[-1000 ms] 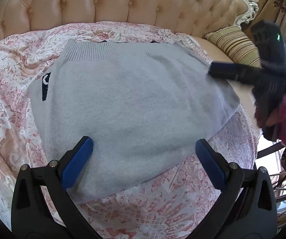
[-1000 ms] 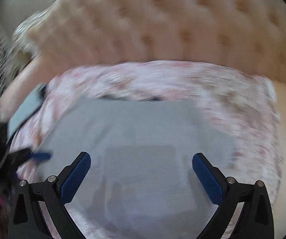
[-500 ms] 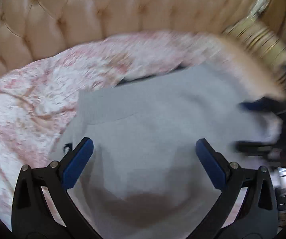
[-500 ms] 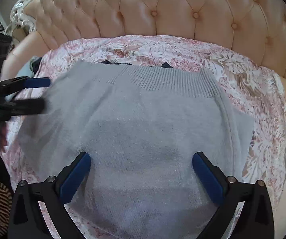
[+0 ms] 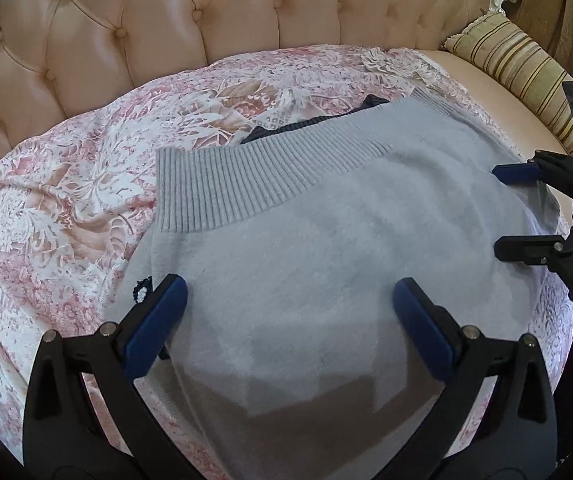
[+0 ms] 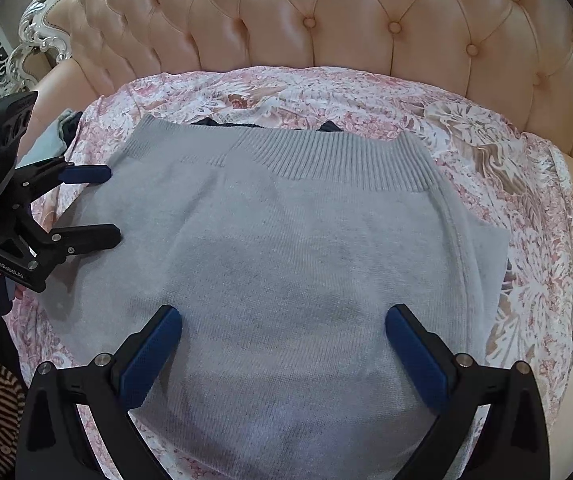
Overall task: Fold clothes
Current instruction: 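Smooth the folded sweater with both open grippers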
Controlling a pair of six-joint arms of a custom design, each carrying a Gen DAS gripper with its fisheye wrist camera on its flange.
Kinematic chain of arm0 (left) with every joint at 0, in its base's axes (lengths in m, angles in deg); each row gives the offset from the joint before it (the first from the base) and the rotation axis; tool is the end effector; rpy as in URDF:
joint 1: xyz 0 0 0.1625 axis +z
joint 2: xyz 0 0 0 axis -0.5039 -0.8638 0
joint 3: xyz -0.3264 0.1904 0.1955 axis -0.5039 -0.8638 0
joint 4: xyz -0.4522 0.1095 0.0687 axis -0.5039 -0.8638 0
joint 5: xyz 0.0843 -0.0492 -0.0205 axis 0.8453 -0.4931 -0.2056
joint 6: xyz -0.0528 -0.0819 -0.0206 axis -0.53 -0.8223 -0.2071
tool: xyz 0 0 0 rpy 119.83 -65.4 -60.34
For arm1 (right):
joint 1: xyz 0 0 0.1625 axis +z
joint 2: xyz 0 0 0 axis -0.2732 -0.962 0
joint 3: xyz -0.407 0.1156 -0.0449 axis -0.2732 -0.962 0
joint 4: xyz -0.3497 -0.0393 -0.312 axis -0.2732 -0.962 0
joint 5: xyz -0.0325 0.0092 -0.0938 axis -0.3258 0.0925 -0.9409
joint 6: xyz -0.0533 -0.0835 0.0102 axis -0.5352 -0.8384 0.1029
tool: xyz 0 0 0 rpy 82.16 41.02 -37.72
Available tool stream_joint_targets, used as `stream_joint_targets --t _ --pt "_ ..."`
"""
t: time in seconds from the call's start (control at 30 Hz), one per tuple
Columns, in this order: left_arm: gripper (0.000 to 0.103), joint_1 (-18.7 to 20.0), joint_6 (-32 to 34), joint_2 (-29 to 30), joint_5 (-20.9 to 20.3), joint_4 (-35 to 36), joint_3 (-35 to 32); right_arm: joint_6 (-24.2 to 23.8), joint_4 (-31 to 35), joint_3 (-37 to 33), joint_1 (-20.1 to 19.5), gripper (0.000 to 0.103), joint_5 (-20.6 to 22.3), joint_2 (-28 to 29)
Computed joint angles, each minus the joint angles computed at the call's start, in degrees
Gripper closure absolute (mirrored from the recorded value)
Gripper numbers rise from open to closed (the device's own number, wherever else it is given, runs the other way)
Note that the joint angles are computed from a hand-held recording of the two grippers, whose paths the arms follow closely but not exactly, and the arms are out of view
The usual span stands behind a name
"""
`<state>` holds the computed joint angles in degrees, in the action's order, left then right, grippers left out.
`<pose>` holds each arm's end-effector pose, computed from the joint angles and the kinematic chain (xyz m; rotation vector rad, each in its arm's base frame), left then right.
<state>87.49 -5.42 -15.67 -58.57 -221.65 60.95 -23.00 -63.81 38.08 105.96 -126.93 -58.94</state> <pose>-0.2536 -0.7674 0.1273 0.3088 2.4246 -0.5566 0.1020 -0.7920 0.2601 1.0019 -2.5434 0.1419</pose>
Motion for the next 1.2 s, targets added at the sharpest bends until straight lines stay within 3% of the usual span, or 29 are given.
stream_joint_targets --t 0.07,0.2,0.27,0.37,0.53,0.63,0.7,0.8,0.97,1.2 --pt "0.000 -0.8 0.0 -0.5 1.0 0.3 0.4 -0.1 -0.7 0.3 0.2 0.000 -0.5 -0.1" --pt "0.000 -3.4 1.6 -3.0 2.4 -1.2 4.5 -2.8 -7.4 2.9 2.3 0.000 -6.6 -0.6" --pt "0.000 -4.1 1.5 -3.9 1.9 -0.6 6.9 -4.8 -14.2 7.1 2.5 0.000 -5.5 -2.7" --pt "0.000 -4.1 0.2 -4.3 0.8 0.4 9.7 -5.5 -18.2 10.8 2.2 0.000 -6.2 -4.2" --pt "0.000 -3.4 -0.7 -5.9 -0.7 -3.2 12.1 -1.7 -12.6 9.3 0.0 0.000 -2.7 -4.5" --pt "0.000 -4.0 -3.2 -9.3 -1.1 -3.5 14.7 -1.0 -10.1 7.9 0.3 0.000 -3.7 -3.9" --pt "0.000 -3.3 -5.1 -14.3 -7.6 -10.7 19.5 -0.4 -8.6 7.0 0.4 0.000 -4.0 -3.6" --pt "0.000 1.0 -9.4 -21.0 -23.8 -22.8 26.0 -0.2 -8.4 7.2 0.3 0.000 -3.8 -3.7" --pt "0.000 4.4 -7.0 -21.2 -37.4 -24.2 26.3 0.1 -9.8 8.3 0.2 0.000 -3.1 -4.3" --pt "0.000 6.3 -5.9 -16.1 -39.6 -19.6 21.4 0.3 -9.2 7.9 0.3 0.000 -3.5 -4.1"
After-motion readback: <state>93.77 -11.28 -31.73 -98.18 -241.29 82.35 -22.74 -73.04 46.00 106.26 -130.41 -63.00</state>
